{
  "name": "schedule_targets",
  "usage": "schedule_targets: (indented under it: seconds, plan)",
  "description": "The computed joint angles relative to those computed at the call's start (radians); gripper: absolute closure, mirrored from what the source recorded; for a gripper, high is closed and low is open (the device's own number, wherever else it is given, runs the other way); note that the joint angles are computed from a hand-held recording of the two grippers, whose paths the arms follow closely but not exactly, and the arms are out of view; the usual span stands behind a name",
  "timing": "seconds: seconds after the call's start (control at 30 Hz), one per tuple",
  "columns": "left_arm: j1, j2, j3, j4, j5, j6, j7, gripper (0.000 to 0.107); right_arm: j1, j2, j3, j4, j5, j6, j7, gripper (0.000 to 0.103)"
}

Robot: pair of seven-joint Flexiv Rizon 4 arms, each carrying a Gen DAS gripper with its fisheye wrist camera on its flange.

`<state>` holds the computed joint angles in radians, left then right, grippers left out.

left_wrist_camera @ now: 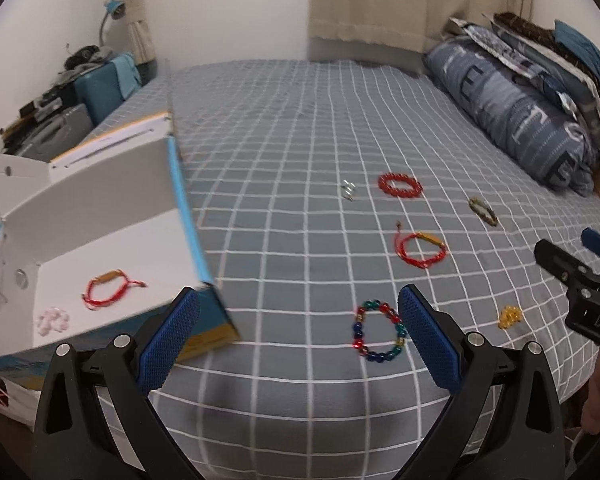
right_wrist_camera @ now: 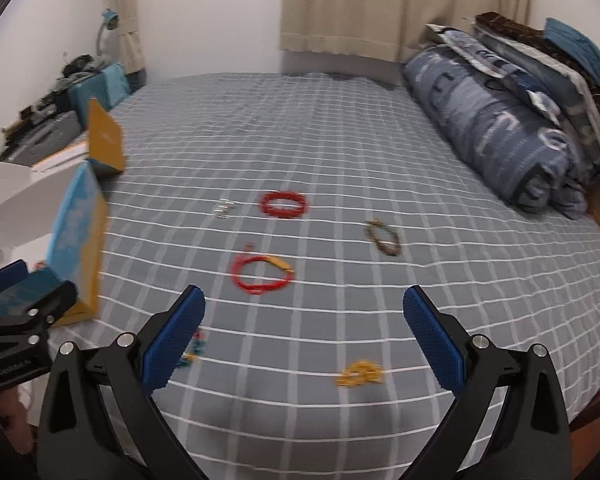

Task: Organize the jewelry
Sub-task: 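Move both tools back from the box toward the remaining bracelets, then grasp the multicolour glass bracelet with the left tool while the right tool grasps the amber bracelet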

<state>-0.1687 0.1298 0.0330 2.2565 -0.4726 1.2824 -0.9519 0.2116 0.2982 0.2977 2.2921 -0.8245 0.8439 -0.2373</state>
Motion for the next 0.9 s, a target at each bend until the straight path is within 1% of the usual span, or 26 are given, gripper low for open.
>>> schedule_targets:
  seconds: [0.1, 0.17, 0.27, 0.37, 0.47, 0.73, 0.8, 0.83, 0.87, 0.9]
  plan:
    - [-0.012, -0.023, -0.016, 0.006, 0.001, 0.006, -0.011, 0.009, -0.014, 0.017, -0.014, 0.037, 0.015, 0.008, -0.011, 0.008]
    - [-0.031, -0.045, -0.024, 0.011, -0.039, 0.016, 0.014, 0.009, -0.022, 0.023, -0.02, 0.057, 0.034, 0.012, -0.022, 0.008]
    - [-0.029, -0.09, -0.041, 0.002, -0.022, 0.004, 0.002, 0.009, -0.026, 0.023, -0.032, 0.086, 0.08, 0.034, -0.051, 0.008]
    - [-0.018, -0.127, -0.055, -0.013, 0.039, -0.002, -0.045, 0.009, -0.03, 0.016, -0.042, 0.112, 0.129, 0.063, -0.086, 0.008]
    - [-0.016, -0.159, -0.068, -0.021, 0.04, 0.002, -0.054, 0.009, -0.032, 0.0, -0.056, 0.137, 0.19, 0.111, -0.12, 0.008]
    - [-0.005, -0.214, -0.082, -0.045, 0.096, -0.024, -0.111, 0.01, -0.023, -0.072, -0.07, 0.142, 0.297, 0.16, -0.187, 0.008]
    - [-0.001, -0.222, -0.086, -0.049, 0.094, -0.036, -0.107, 0.01, -0.021, -0.083, -0.074, 0.141, 0.323, 0.167, -0.198, 0.011]
    - [0.0, -0.226, -0.088, -0.05, 0.093, -0.044, -0.104, 0.011, -0.019, -0.087, -0.077, 0.142, 0.338, 0.174, -0.206, 0.012]
    - [0.003, -0.228, -0.09, -0.052, 0.088, -0.059, -0.098, 0.015, -0.016, -0.093, -0.081, 0.142, 0.359, 0.181, -0.22, 0.014]
    - [0.004, -0.226, -0.089, -0.056, 0.092, -0.079, -0.101, 0.023, -0.015, -0.097, -0.083, 0.141, 0.373, 0.181, -0.228, 0.017]
